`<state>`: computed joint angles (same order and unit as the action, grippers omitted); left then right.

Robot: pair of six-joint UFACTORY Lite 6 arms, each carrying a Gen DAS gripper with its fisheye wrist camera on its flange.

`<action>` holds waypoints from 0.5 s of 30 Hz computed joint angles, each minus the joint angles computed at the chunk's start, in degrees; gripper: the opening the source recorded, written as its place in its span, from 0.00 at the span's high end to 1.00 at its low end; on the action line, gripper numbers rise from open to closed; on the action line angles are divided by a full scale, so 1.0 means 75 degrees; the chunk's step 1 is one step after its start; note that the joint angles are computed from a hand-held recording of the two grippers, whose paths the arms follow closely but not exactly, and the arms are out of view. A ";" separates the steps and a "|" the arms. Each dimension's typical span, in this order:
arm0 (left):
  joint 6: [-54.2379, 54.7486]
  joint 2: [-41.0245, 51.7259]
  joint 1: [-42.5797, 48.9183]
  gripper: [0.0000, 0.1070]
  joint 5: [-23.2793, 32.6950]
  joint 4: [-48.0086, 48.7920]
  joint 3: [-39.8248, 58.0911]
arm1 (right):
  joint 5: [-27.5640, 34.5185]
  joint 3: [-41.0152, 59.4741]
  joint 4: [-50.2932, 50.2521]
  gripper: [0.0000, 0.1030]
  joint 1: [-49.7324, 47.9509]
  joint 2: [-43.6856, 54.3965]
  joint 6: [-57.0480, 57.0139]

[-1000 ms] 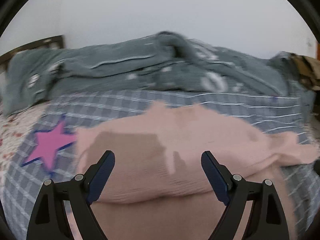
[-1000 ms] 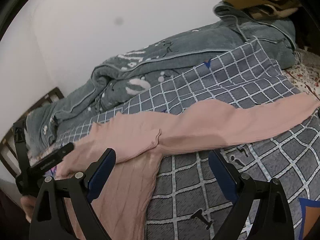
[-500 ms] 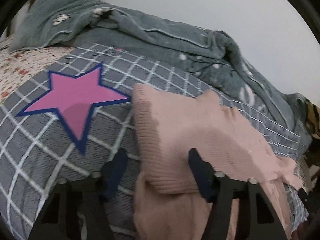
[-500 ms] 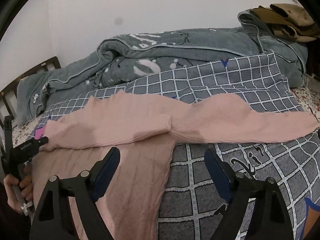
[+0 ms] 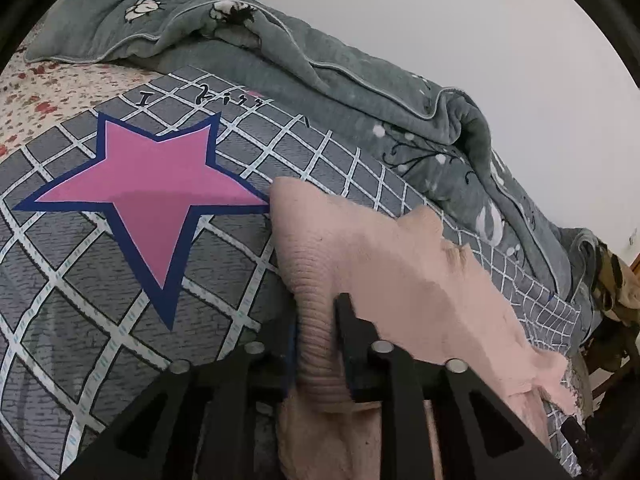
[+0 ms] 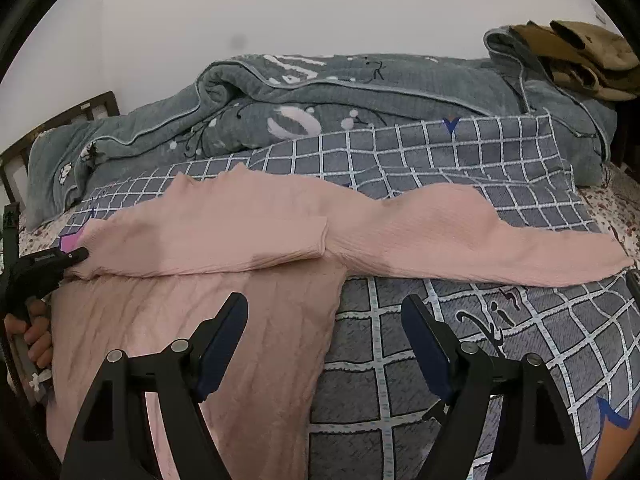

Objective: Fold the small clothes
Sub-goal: 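Lay the sleeve across the sweater body with the left gripper and release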

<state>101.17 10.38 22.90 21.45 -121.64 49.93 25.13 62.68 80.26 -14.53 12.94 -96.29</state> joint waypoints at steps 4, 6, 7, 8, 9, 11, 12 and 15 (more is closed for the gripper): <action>0.0395 -0.0078 -0.0199 0.67 -0.0243 -0.0187 -0.0056 | 0.0148 0.0196 -0.0770 0.26 -0.0002 0.0190 0.0787; 0.0936 -0.0216 -0.0407 0.55 -0.0428 -0.0464 -0.0141 | 0.0359 0.0255 -0.1222 0.31 -0.0006 0.0264 0.1233; 0.1466 -0.0321 -0.0554 0.48 -0.0582 -0.0930 -0.0224 | 0.0413 0.0267 -0.1380 0.33 0.0006 0.0289 0.1367; 0.2108 -0.0424 -0.0699 0.46 -0.0747 -0.1538 -0.0310 | 0.0386 0.0231 -0.1543 0.36 0.0039 0.0293 0.1473; 0.2437 -0.0504 -0.0754 0.45 -0.0833 -0.1827 -0.0365 | 0.0288 0.0229 -0.1690 0.39 0.0095 0.0322 0.1593; 0.2711 -0.0565 -0.0804 0.44 -0.0887 -0.2060 -0.0436 | -0.0105 0.0250 -0.2262 0.42 0.0257 0.0434 0.2150; 0.2703 -0.0582 -0.0797 0.44 -0.0888 -0.2062 -0.0457 | -0.0181 0.0201 -0.2274 0.43 0.0257 0.0441 0.2148; 0.2708 -0.0634 -0.0755 0.44 -0.0849 -0.2083 -0.0527 | -0.0294 -0.0096 -0.1694 0.62 0.0204 0.0262 0.1399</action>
